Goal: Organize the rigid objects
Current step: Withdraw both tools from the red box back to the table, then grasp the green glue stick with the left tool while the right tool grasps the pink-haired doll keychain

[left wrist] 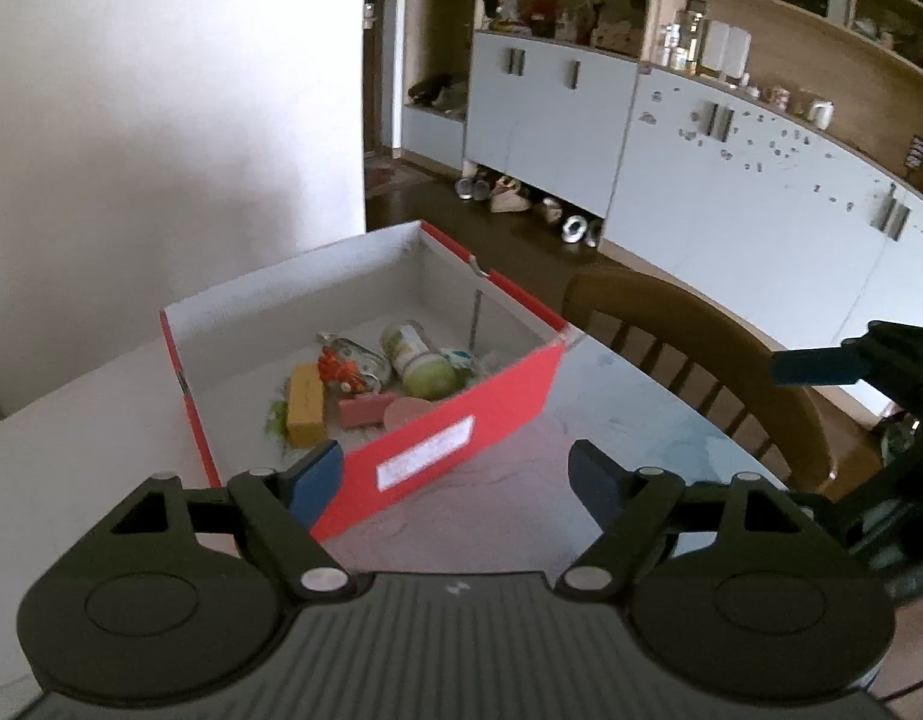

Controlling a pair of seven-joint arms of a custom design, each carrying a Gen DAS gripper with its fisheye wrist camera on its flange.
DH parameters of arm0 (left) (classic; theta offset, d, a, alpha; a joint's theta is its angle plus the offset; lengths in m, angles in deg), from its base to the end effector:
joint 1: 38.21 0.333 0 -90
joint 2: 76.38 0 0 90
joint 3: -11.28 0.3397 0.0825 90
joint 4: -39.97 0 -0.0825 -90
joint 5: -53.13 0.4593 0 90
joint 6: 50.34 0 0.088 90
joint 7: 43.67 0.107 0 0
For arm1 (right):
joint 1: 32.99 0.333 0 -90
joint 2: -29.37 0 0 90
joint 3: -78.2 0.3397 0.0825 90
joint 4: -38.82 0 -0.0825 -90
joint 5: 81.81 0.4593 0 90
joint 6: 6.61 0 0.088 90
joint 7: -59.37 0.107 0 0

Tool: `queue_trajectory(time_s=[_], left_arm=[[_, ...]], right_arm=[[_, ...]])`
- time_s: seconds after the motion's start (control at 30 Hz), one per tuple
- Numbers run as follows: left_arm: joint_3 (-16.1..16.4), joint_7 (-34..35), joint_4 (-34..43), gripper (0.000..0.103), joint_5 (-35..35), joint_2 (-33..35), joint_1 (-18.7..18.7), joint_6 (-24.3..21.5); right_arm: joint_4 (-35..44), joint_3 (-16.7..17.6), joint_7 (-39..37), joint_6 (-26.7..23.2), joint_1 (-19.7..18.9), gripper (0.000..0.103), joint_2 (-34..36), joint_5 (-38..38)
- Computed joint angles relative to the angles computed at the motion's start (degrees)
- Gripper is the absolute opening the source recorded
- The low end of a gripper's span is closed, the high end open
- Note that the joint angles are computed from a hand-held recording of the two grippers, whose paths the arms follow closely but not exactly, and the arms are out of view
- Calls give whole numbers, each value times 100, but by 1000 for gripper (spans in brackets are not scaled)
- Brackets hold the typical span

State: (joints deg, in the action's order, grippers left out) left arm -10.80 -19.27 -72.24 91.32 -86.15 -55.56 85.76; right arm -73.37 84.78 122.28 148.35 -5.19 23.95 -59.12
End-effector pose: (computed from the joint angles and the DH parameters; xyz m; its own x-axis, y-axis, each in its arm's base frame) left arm 0.4787 -0.4044 0.6175 0.0583 -0.9963 0.0631 -0.6632 -0.0859 -0.7435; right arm 0.5436 0.3591 0.6169 0.7146 -0.6995 -0.0095 -0.4512 -0.4505 -0.7704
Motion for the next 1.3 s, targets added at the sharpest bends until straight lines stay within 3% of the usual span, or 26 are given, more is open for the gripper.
queue_trajectory(time_s=[0.27, 0.5, 0.63, 0.73, 1.0, 1.3], left_arm=[[-151, -359, -482, 83, 77, -187, -51, 342], [-202, -558, -684, 87, -84, -89, -132, 378], [-215, -760, -721, 100, -22, 49, -183, 327], [-133, -693, -790, 100, -131, 168, -264, 501], [-17, -746, -687, 100, 157, 625, -499, 467], [187, -816, -527, 100, 992, 1015, -806, 518]], right_arm=[[-438, -78, 404, -157, -37, 102, -284, -111], [-583, -83, 830, -296, -68, 102, -281, -388], [-619, -68, 1047, -404, -89, 101, -225, -515], [-596, -47, 1234, -489, -116, 101, -145, -605], [-477, 22, 1719, -695, -215, 96, 102, -885], [-221, 120, 2082, -1026, -283, 95, 483, -904]])
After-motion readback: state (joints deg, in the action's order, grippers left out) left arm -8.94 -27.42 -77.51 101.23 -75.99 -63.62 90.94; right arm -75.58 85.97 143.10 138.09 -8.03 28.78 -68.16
